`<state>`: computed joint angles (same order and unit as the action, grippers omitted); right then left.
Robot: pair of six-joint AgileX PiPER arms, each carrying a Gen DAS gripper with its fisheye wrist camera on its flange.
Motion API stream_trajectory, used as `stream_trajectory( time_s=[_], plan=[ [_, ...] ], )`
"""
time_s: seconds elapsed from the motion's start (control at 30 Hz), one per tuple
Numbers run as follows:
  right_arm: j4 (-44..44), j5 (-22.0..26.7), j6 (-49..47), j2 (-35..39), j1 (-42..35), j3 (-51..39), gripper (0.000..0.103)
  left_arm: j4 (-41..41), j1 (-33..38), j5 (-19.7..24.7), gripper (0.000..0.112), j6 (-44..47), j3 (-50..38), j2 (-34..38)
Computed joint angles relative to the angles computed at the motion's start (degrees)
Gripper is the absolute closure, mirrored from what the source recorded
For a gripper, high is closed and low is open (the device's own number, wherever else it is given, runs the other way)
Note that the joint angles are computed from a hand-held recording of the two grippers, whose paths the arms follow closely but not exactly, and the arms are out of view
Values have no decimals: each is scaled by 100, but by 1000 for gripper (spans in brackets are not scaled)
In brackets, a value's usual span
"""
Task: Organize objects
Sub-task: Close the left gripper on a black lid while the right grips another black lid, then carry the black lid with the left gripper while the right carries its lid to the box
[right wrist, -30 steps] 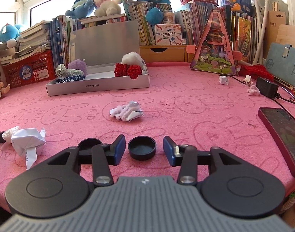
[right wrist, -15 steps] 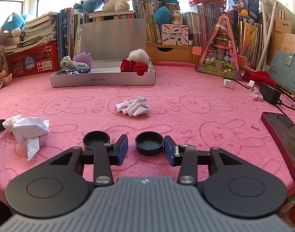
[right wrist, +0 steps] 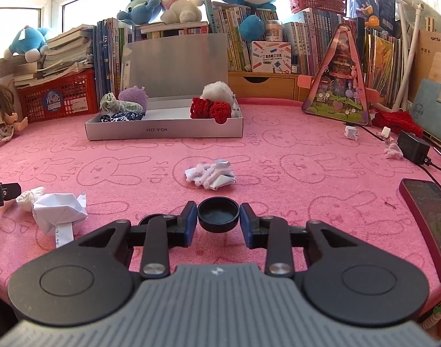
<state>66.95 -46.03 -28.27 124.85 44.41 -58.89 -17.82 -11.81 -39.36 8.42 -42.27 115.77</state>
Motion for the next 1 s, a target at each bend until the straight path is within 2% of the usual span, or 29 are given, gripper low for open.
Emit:
stream_trajectory(
  time_s=[0.27,0.5,0.77,1.0],
  plan=[
    [-53,292,-53,-64,-226,-168,66,-101,-47,680,75,197,-453,-136],
    [-106,481,-142,-133,-397,-271,66,-80,-154,862,75,237,-696,-119],
    [-267,768,-229,-222,-704,-468,66,458,-72,1281,75,-208,-1076,-96],
    [-497,1213,-433,-293,-1092,-824,66,831,-26,1798,75,-498,-1816,20]
  ],
)
